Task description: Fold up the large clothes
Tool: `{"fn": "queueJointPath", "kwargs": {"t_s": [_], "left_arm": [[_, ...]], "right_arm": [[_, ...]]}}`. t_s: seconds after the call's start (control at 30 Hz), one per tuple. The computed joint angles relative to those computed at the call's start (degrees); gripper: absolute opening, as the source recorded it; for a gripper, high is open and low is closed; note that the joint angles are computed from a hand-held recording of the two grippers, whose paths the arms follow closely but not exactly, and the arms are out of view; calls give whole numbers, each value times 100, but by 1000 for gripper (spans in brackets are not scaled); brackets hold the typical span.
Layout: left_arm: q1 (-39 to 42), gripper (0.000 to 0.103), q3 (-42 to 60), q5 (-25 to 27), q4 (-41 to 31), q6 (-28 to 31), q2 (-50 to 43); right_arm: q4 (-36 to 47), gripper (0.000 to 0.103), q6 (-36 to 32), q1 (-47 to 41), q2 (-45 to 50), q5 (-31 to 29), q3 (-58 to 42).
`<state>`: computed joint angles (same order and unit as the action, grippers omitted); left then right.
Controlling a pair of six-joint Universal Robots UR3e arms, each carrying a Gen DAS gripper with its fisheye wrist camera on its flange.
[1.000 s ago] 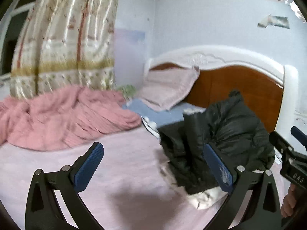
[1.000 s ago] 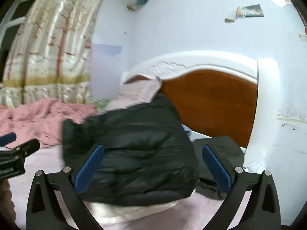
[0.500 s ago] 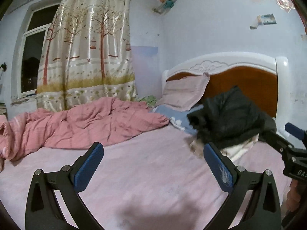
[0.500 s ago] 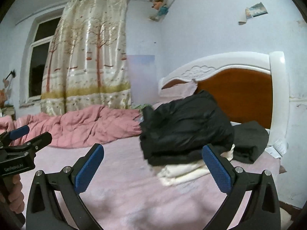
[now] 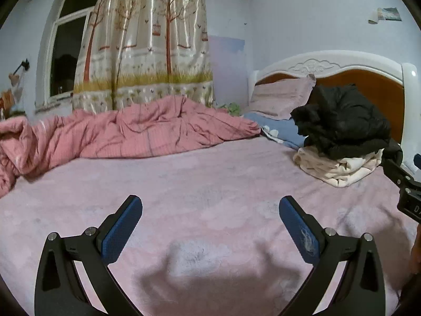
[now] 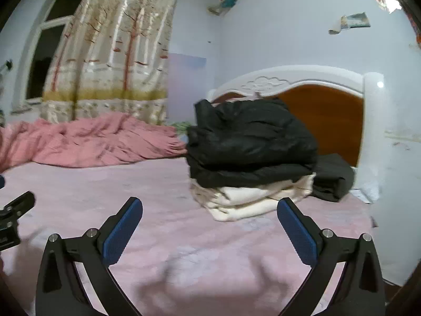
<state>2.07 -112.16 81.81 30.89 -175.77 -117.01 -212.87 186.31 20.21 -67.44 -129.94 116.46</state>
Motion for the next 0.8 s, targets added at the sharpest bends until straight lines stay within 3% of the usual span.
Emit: {"fn": "queueJointPath", "kwargs": {"t_s": [0.23,0.6,0.8], "left_arm": [[-238,103,-117,273,649,285,-264],[-304,103,12,411,482,367,-337],[-394,103,25,525,657,491,-412]], "right_arm": [[22,103,48,-59,73,-54,4],[-296,103,-417,200,442,-392,-241],[-238,103,-304,173,452,-402,-268]]}}
